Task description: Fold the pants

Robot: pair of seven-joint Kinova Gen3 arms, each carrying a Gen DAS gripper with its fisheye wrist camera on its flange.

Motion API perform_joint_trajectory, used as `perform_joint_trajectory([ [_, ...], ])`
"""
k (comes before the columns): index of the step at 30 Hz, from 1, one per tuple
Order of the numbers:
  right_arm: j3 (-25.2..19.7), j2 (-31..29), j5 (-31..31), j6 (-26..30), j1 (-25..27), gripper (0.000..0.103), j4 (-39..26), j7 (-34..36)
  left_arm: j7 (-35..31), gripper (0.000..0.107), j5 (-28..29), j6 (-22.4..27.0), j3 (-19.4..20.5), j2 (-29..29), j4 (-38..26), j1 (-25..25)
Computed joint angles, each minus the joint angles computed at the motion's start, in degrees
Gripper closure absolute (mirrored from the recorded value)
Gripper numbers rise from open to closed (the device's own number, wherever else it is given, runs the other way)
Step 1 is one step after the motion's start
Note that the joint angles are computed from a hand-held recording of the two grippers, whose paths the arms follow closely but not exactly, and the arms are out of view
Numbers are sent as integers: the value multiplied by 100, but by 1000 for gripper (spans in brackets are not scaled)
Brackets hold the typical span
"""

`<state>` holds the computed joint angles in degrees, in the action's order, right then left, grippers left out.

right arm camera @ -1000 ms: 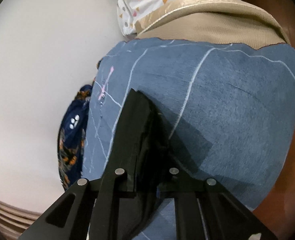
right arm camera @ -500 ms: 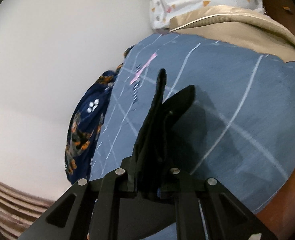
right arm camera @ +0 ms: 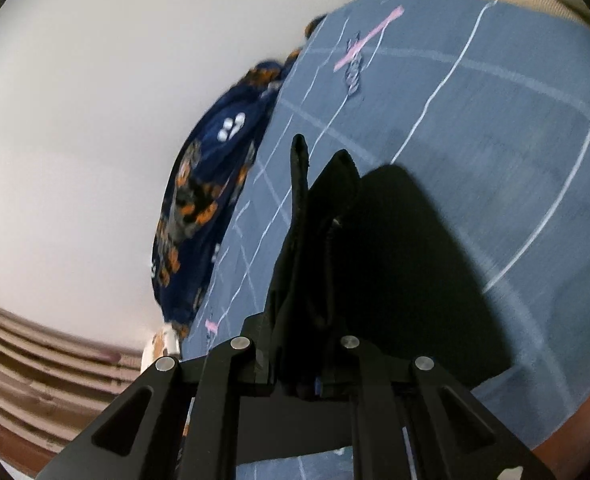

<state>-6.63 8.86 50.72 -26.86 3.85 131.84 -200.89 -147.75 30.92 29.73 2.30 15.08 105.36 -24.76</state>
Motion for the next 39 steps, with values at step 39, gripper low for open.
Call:
perform_joint_trajectory([
  [39, -1630, 643, 279, 1303, -90, 90, -781, 424, 531, 13, -716, 246, -64, 119, -156, 303],
])
